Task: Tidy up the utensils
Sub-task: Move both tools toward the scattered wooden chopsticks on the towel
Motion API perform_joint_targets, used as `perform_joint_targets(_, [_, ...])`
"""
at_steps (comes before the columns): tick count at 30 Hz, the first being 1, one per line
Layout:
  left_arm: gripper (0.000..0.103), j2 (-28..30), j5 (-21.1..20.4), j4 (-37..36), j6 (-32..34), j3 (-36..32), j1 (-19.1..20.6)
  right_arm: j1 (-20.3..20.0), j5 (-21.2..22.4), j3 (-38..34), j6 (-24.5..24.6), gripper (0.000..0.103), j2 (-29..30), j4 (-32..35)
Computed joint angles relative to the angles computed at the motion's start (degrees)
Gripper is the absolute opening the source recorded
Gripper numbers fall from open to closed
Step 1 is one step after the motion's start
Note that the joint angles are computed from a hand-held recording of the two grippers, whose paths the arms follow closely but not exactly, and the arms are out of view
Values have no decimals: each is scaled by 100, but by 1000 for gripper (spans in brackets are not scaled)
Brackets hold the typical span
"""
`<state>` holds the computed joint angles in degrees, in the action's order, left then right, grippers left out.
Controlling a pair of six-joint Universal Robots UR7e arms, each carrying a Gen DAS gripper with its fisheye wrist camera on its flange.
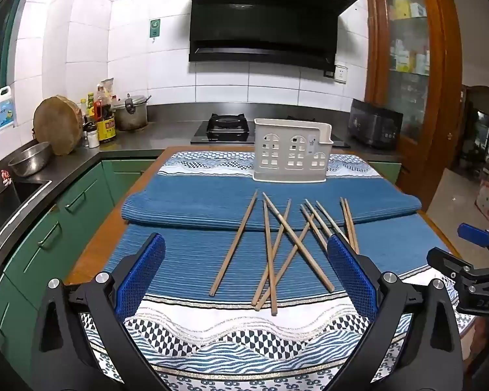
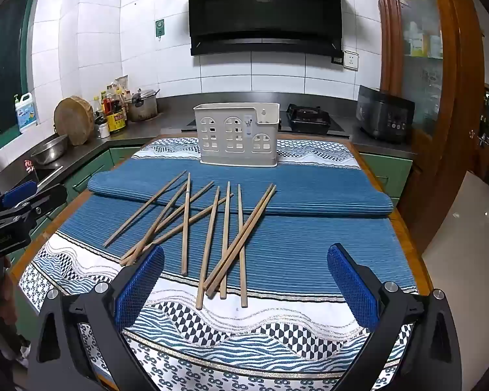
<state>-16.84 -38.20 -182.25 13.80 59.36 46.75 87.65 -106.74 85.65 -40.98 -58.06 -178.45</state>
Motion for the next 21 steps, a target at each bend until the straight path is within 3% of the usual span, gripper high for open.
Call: perform_joint_targets(21, [98, 146, 185, -99, 239, -287, 32, 4, 37, -113, -16, 97, 114, -38])
